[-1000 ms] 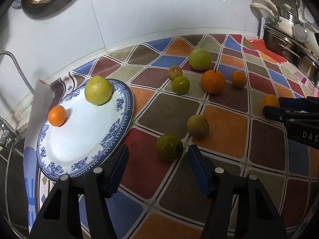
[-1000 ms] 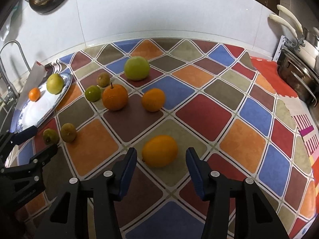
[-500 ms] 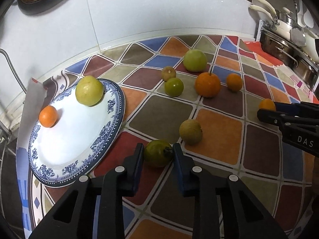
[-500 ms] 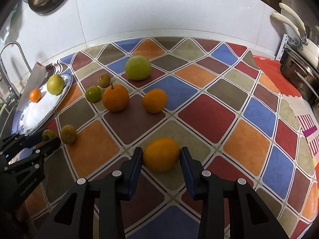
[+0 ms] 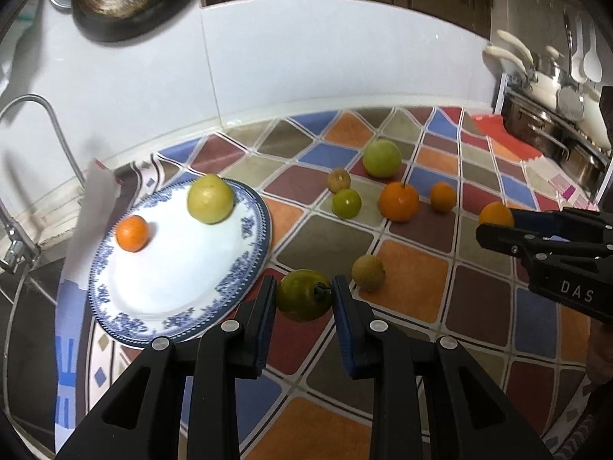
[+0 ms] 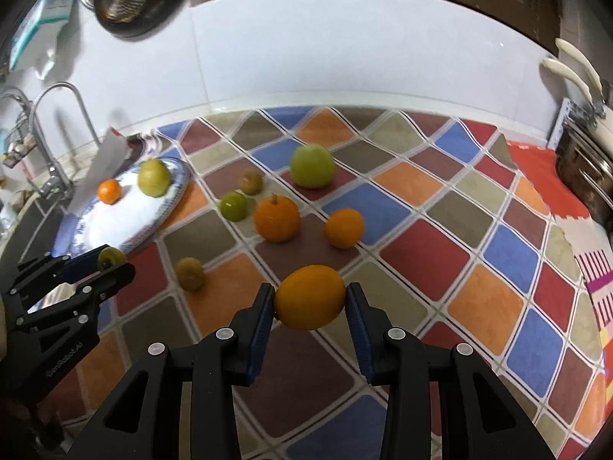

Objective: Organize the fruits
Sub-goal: 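Close the left tool on the green fruit while the right tool grips the tangerine, then carry the green fruit with the left tool while the right tool carries the tangerine to the plate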

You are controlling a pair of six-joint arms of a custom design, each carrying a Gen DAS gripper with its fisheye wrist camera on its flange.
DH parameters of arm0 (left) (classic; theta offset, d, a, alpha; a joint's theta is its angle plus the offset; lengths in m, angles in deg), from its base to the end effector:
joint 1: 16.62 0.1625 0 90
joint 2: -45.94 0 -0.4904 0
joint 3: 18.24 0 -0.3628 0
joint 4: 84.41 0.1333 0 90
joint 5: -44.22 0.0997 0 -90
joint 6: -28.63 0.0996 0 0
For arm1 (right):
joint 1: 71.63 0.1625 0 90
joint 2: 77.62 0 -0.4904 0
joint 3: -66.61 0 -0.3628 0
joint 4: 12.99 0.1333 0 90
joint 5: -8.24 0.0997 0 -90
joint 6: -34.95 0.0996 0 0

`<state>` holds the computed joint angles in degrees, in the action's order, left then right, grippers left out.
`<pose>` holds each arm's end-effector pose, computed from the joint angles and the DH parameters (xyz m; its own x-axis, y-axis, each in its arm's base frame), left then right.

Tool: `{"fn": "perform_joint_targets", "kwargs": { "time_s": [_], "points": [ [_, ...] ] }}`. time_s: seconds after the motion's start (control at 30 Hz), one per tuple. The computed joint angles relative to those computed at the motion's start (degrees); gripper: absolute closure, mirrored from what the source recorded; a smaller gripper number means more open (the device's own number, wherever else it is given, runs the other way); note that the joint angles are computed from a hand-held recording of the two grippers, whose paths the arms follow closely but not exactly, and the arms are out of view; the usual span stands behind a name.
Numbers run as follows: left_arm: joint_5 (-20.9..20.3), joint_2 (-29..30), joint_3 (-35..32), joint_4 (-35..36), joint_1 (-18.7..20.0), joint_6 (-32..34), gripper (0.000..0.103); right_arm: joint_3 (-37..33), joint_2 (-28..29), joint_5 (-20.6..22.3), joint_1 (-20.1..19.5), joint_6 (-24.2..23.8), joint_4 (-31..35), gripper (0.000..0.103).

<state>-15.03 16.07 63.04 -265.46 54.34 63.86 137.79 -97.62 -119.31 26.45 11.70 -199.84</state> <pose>-0.0813 -0.8002 0.1208 -0.6056 0.3971 -0.6896 0.7352 0.6108 -0.2940 0.1863 -0.7961 0.0637 -0.7387 0.0211 0.6737 -0.4243 0.7621 -0.4891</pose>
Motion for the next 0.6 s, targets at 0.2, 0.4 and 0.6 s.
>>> {"fn": "perform_joint_targets", "kwargs": {
  "time_s": [0.2, 0.4, 0.6],
  "points": [
    [0.42, -1.65, 1.68, -2.46, -0.29, -1.59, 0.074, 0.56, -0.44, 4.05, 1.06, -2.20, -0.04, 0.064],
    [1.63, -2.96, 2.51, -5.41, -0.08, -2.36, 0.074, -1.87, 0.36, 8.54, 2.02, -4.11, 3.40, 0.064],
    [2.90, -3.53, 1.79, -7.38, 0.43, -2.40, 0.074, -5.54, 2.15, 11.77, 2.77, -6.85, 6.34, 0.064]
  ]
}}
